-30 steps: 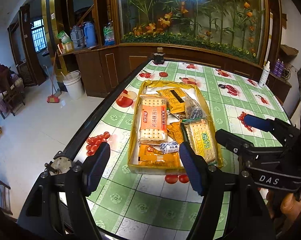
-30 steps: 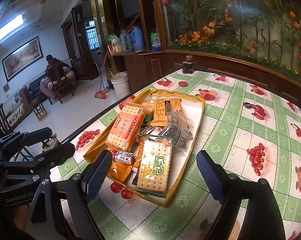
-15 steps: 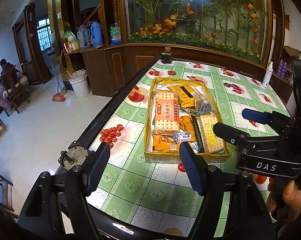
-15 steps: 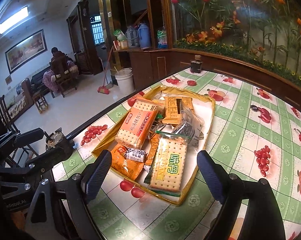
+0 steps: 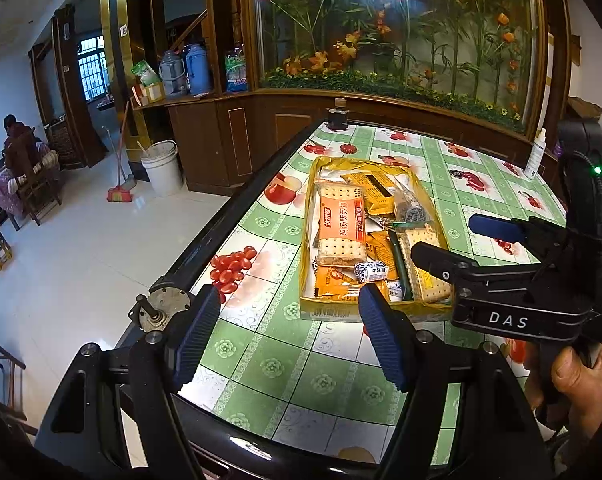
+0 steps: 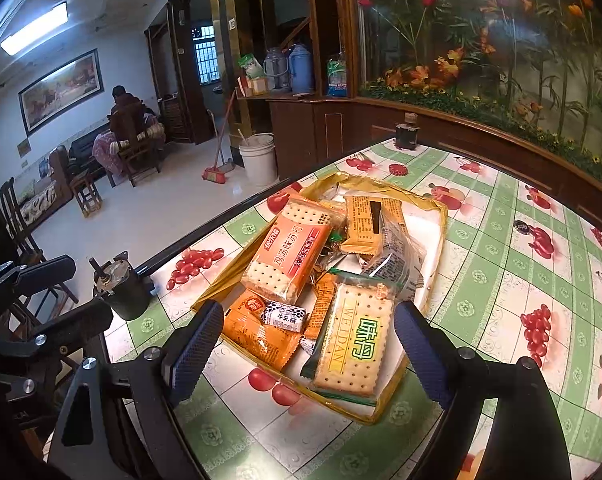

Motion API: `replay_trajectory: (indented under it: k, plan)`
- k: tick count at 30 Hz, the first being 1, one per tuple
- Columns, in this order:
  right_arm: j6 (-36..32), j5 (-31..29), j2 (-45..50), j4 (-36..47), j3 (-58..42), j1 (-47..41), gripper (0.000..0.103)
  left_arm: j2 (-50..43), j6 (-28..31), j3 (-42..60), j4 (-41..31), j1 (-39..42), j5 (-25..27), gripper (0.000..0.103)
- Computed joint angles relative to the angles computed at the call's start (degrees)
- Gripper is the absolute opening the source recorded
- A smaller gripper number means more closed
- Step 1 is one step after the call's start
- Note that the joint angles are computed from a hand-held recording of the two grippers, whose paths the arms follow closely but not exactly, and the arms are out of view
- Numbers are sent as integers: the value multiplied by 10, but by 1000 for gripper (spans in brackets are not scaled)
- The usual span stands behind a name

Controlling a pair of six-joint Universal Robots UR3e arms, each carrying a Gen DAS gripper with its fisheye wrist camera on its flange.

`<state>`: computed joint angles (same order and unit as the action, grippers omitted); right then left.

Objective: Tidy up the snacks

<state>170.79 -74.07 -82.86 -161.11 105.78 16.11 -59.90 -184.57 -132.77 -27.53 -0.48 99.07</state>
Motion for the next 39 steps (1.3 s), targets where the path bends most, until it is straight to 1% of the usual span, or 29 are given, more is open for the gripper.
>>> replay_trajectory:
  k: [6, 14, 21, 33, 39]
  plan:
    - [-5, -4, 15, -5, -11, 12, 89, 14, 4, -7, -6, 2, 4, 72]
    - [-26, -23, 21, -20, -12, 35, 89, 24, 8, -15, 2, 3, 7, 71]
    - [-29, -31, 19, -24, -10, 41, 89, 25, 6, -17, 12, -10, 18, 71]
    - [-33, -33, 17, -27, -4, 43, 89, 32, 6, -17, 5, -7, 14, 71]
    - [-38, -39, 14, -32, 8, 46, 89, 38, 10, -24, 0, -4, 2, 71]
